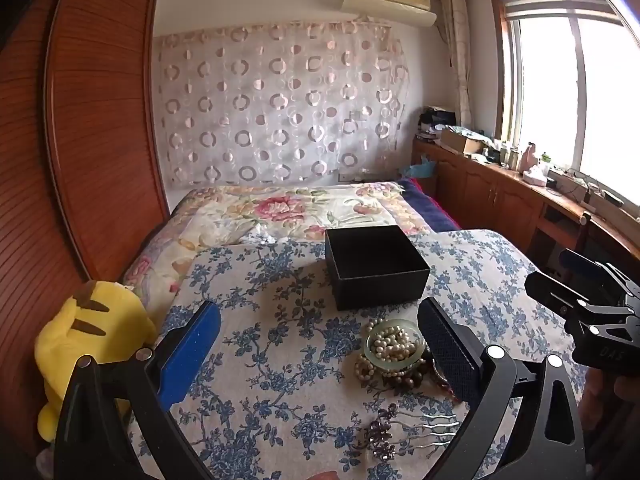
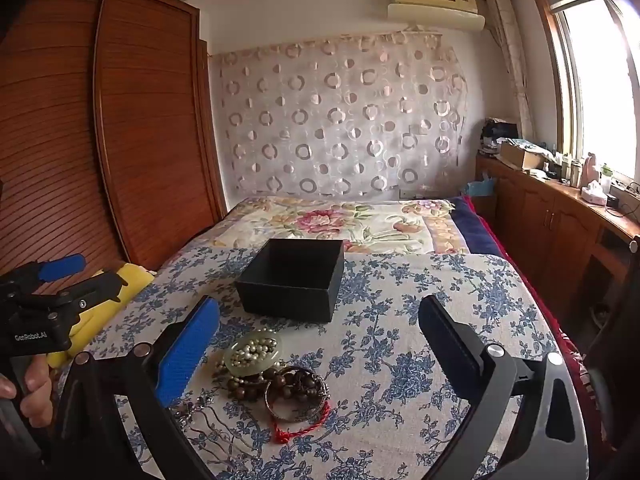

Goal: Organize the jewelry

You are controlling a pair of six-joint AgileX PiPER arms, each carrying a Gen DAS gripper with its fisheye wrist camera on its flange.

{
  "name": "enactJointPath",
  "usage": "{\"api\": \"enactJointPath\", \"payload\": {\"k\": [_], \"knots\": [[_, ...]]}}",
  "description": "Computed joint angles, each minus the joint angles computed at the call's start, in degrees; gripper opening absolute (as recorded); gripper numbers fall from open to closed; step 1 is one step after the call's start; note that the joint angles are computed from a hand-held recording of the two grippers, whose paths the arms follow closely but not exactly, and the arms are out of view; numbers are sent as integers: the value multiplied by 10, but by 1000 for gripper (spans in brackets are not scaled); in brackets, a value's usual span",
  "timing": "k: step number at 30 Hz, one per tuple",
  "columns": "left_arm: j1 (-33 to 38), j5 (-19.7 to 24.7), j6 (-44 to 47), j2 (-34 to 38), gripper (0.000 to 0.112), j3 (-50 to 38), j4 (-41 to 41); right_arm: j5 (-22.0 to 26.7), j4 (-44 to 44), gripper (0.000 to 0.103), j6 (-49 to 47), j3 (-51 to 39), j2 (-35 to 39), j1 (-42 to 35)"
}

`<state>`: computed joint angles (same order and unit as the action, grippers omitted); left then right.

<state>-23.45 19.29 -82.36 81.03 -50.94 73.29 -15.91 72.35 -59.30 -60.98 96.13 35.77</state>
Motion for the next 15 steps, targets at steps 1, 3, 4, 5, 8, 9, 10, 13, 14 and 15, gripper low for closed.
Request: {"api": "enactJointPath", "payload": {"k": [1, 3, 4, 5, 8, 9, 10, 13, 14, 15], "knots": [[0, 0, -1, 0, 95, 0, 1, -1, 3, 100, -3, 0, 0, 0], [0, -1, -4, -1, 95, 1, 4, -1, 3, 100, -3, 0, 0, 1], [0, -1, -3, 0, 95, 1, 4, 0, 2, 100, -2, 0, -1, 1], [1, -2, -5, -1, 95, 2, 5, -1, 2, 100, -3, 0, -1, 1], [1, -2, -4, -2, 95, 2, 5, -1, 2, 100, -2, 0, -1, 1], [1, -2, -5, -2, 95, 2, 5, -1, 2, 100, -2, 0, -1, 1], [1, -2, -8, -2, 95, 3, 8, -1, 2, 100, -2, 0, -1, 1], [-3, 4, 12, -7, 95, -1, -13, -2, 5, 100, -4, 0, -2, 2], [-4, 4, 13, -7, 95, -1, -13, -2, 7, 100, -6, 0, -2, 2], [-5, 5, 15, -7, 95, -2, -16, -2, 7, 100, -6, 0, -2, 2]]}}
